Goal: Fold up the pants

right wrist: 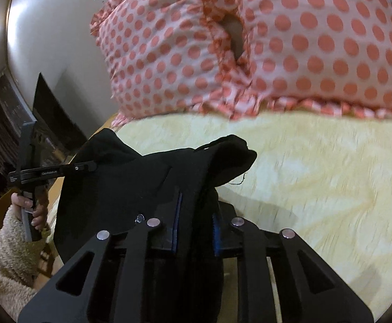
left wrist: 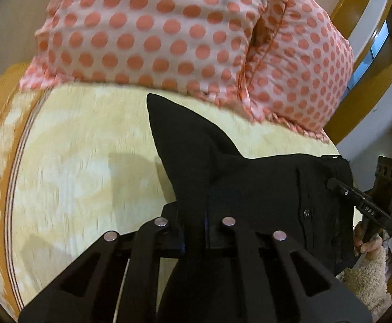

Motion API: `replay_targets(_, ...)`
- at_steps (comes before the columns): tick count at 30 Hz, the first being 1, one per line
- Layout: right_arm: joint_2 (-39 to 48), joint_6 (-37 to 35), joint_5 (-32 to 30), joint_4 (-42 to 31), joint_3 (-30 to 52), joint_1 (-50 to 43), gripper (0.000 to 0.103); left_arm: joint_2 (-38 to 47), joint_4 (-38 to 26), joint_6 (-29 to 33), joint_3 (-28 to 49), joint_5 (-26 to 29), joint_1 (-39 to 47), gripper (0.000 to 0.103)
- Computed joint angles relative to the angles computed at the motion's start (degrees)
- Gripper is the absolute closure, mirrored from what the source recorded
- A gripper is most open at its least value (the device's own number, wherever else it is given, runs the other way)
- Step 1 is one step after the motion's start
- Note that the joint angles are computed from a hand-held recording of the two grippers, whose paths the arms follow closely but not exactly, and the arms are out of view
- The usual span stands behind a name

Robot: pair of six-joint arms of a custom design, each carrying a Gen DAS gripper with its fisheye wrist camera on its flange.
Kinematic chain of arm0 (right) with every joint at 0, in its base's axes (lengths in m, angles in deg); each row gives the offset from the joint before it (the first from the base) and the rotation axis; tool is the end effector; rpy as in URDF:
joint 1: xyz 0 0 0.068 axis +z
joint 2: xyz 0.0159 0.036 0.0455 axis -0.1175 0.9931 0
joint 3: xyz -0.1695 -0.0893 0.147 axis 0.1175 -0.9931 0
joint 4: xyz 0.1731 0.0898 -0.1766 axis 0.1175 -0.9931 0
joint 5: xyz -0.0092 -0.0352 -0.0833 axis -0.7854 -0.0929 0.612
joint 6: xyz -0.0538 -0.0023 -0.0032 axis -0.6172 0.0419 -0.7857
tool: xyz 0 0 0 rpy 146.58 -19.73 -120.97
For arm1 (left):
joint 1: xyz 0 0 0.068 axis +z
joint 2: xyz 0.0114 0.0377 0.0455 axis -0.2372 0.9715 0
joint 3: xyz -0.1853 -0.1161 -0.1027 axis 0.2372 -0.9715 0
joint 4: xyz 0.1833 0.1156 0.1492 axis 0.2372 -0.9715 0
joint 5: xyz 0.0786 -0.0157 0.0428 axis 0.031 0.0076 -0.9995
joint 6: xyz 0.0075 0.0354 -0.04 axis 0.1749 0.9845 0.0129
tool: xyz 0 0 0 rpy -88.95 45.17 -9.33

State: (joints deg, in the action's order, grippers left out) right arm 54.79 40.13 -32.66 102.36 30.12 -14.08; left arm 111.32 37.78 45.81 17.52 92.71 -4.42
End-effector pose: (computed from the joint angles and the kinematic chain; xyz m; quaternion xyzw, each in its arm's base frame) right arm 0.1956 -0.0024 0.0298 -0.1230 0.8842 0.2683 0.3620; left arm 0.1970 0.0161 0.0434 0.0167 0.9287 -0.1859 0.3203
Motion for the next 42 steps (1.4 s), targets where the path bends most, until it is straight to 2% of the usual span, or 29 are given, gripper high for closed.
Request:
replay_targets(3,2.4,3.3,1.8,2.0,5.6,1.3,0.086,3.5,0.7,-3.8,6.6,-4.3,-4.1,0.094)
replay_targets(6,9.4,6.0,3.8,4.7,13.3,2.1,0.086,11.0,2.9,-5.8,14.8,-8.2,-6.6,0.094)
replay_targets(8,14.9,6.2,5.5,3.0,18.7,2.8,0.086,16.4,2.9,-6.2,19.4,-9.9,-7.4,0.094)
replay_targets(11,24.8,6.4,10.8,-4.1,28.4,4.5,0.086,27.3,0.3,-7.9,27.4,-10.1,-7.3,0.092)
replay_targets(14,29.3,8.2,13.8,-5.2,31.4,5.2,0.084,34.7,3.0,-9.4,30.4,-12.7,-7.7,0.081)
replay_targets(15,29.2,8.6,14.8,-4.7,31.0,5.6,0.083,35.5,4.6,-10.1,30.1,-13.0,-7.7,0.076)
replay_targets(18,27.2,8.8,22.8,-4.9,29.2,8.4,0.063,34.3,6.0,-11.8,28.5,-15.6,-8.4,0.065)
replay_targets(19,25.9,9.1,26.3,-5.3,28.2,9.4,0.050,32.8,6.1,-11.7,27.4,-16.9,-8.7,0.063)
replay_targets(20,24.1,9.6,29.7,-4.3,26.2,10.0,0.041,30.9,6.6,-11.6,25.6,-18.6,-9.1,0.061)
replay_targets(22,18.7,10.2,35.8,2.5,18.3,10.2,0.039,24.6,10.8,-10.9,18.8,-24.0,-10.6,0.049)
replay_targets(23,15.4,10.7,39.2,5.8,13.9,10.7,0.039,19.4,14.7,-10.0,12.9,-26.8,-12.1,0.038)
replay_targets(24,12.7,10.7,40.1,7.9,10.8,10.8,0.039,16.6,16.7,-9.4,9.6,-27.8,-12.9,0.025)
replay_targets(26,5.6,9.7,35.1,12.0,2.2,10.6,0.038,7.6,19.9,-8.3,0.8,-28.7,-16.5,0.017)
replay_targets(27,3.5,9.2,33.8,12.5,-0.4,11.2,0.038,2.3,20.0,-7.8,-3.7,-27.2,-18.6,0.016)
replay_targets(30,0.5,8.9,36.5,15.0,-6.4,19.0,0.035,-4.4,18.8,-9.8,-9.7,-27.3,-26.3,0.012)
replay_targets(32,2.7,10.2,40.6,18.5,-8.2,24.7,0.031,-2.9,20.7,-11.1,-11.0,-28.7,-30.7,0.012)
replay_targets(34,5.9,11.8,45.2,20.3,-7.8,29.5,0.026,3.9,23.7,-12.8,-9.7,-32.1,-34.9,0.012)
replay_targets(35,6.9,12.8,47.1,19.6,-7.1,31.6,0.023,8.1,25.3,-13.3,-8.5,-33.5,-36.0,0.011)
replay_targets(37,13.4,14.8,49.3,14.3,-2.0,34.0,0.019,15.6,22.6,-14.6,-3.7,-35.1,-36.5,0.008)
replay_targets(38,16.2,15.8,49.1,15.8,-1.9,34.2,0.017,19.0,21.5,-15.3,-1.6,-33.8,-35.6,0.006)
replay_targets(39,18.3,16.7,48.9,20.3,-2.8,34.0,0.014,21.8,22.1,-15.6,-0.2,-32.5,-34.6,0.003)
replay_targets(40,18.3,17.0,48.3,19.1,-2.3,32.9,0.008,23.4,25.8,-15.7,-0.8,-33.0,-35.2,0.002)
replay_targets(42,16.5,17.8,44.6,15.6,-1.9,29.6,0.004,22.8,24.0,-16.9,-0.3,-34.8,-36.6,0.002)
